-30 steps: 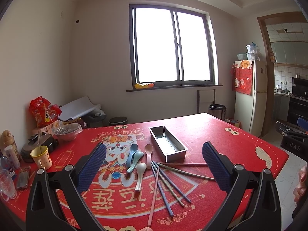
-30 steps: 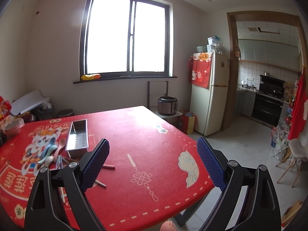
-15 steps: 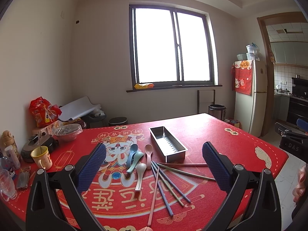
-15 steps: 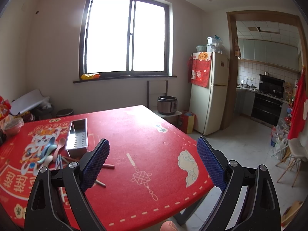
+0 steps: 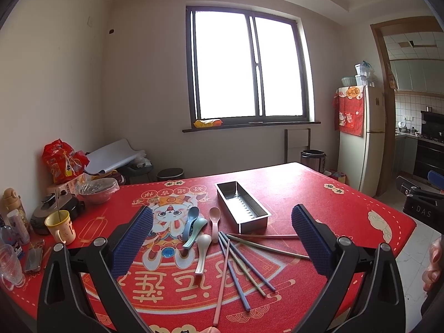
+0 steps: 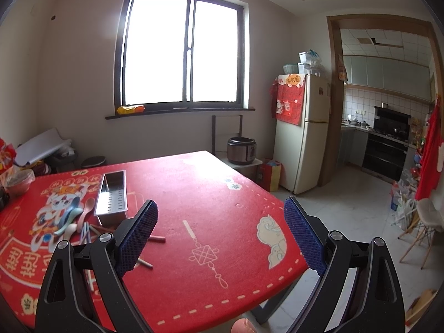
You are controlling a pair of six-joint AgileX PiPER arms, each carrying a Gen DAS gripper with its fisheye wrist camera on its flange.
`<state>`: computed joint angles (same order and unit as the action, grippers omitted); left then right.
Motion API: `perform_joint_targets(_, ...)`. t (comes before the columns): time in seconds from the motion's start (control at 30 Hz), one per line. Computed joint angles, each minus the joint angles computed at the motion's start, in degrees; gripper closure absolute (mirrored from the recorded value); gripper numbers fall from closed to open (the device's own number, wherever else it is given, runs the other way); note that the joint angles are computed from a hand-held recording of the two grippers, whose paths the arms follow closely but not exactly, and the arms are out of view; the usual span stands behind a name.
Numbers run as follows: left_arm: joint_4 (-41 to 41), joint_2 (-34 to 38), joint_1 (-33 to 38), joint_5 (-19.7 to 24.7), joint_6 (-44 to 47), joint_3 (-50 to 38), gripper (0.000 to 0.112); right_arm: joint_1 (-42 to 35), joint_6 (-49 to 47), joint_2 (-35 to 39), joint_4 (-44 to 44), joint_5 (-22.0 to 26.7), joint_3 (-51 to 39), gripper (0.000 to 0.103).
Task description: Organize utensils
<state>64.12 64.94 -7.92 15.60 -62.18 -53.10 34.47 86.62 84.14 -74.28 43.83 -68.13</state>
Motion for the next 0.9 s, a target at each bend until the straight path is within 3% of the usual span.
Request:
perform_joint_targets(0.37, 0.2, -0.1, 0.1, -0.3, -0.2, 0.2, 0.014, -0.8, -1.4, 0.8, 1.7, -1.0, -1.1, 0.014)
perform_joint_targets(0.5, -3.1, -0.1, 1.8, -2.6, 3.0, 0.6, 0.014, -1.8, -2.1, 1.0, 2.9, -2.9, -1.2, 0.014)
perform_joint_targets(0.57, -5.4, 0.4, 2.7, -3.6, 5.3, 0.5, 0.014, -2.9, -3.0, 1.0, 4.0, -5.8, -0.8, 0.014)
perform_joint_targets(0.67, -7.6, 1.6, 4.3, -4.2, 7.7, 0.2, 0.014, -6.2, -5.3, 1.3, 6.7, -14.0, -0.3, 0.014)
perform_joint_targets(0.73, -13.4, 3.2, 6.2, -5.4, 13.8, -0.4, 0.014, -8.1, -6.0, 2.5, 7.7, -18.3, -0.9, 0.014)
perform_joint_targets(0.83, -10.2, 6.1, 8.1, -4.8, 11.7, -1.5, 0.014, -10.1, -6.5, 6.1, 7.7, -22.6, -3.2, 0.014)
perform_joint_targets(0.9, -12.9, 8.5, 9.9, -4.8, 14.9, -2.9, 0.014, -11.4, -12.2, 9.3, 13.3, -24.9, -6.3, 0.014)
